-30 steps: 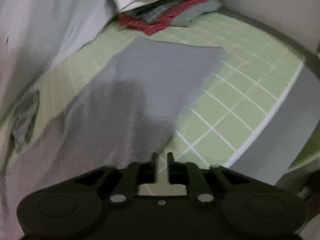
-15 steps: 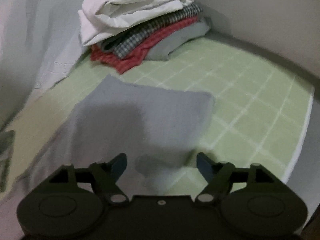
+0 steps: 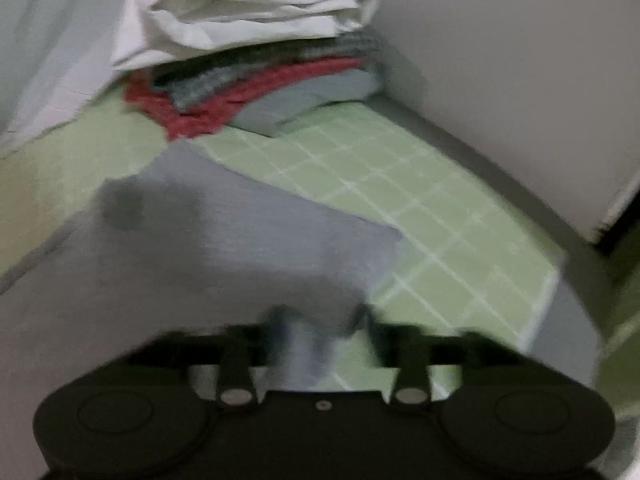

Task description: Fold clothes

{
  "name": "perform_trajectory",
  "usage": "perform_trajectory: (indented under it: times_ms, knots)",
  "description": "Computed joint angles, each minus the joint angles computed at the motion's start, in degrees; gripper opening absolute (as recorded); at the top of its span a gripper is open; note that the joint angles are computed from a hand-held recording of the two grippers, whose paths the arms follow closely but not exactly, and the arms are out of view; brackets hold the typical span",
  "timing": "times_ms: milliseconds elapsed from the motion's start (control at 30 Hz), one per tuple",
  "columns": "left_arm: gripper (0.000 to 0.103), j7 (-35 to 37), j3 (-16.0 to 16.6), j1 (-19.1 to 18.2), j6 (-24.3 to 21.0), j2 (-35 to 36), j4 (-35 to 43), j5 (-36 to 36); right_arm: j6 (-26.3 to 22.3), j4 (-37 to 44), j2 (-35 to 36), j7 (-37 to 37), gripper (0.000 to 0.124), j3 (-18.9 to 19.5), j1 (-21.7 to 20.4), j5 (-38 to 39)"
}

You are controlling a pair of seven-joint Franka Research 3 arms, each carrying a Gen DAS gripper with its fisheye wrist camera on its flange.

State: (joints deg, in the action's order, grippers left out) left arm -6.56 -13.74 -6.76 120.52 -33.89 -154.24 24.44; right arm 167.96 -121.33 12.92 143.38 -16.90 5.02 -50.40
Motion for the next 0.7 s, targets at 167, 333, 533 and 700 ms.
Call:
perform_trajectory:
  times_ms: [167, 333, 533, 700]
  knots:
    - [0.088, 5.34, 5.21, 3.48, 3.73, -3.26, -5.39, 0.65, -8.34, -3.68, -6.45, 9.4, 0.094, 2.3, 3.48, -8.04]
    - [0.088, 13.65, 9.48, 10.05, 9.88, -4.24, -9.7, 2.62, -13.11, -9.31, -13.38, 14.57, 0.094, 10.7, 5.4, -6.16]
    - [0.098, 25.98, 13.84, 17.68, 20.31, -4.08, -13.91, 4.06, -14.3, -9.16, -13.4, 13.24, 0.095, 20.18, 8.74, 2.54]
    - [0.049, 38.25, 14.77, 22.46, 30.28, -6.05, -16.83, 7.75, -17.39, -5.84, -10.58, 14.13, 0.095, 23.12, 13.9, 4.37]
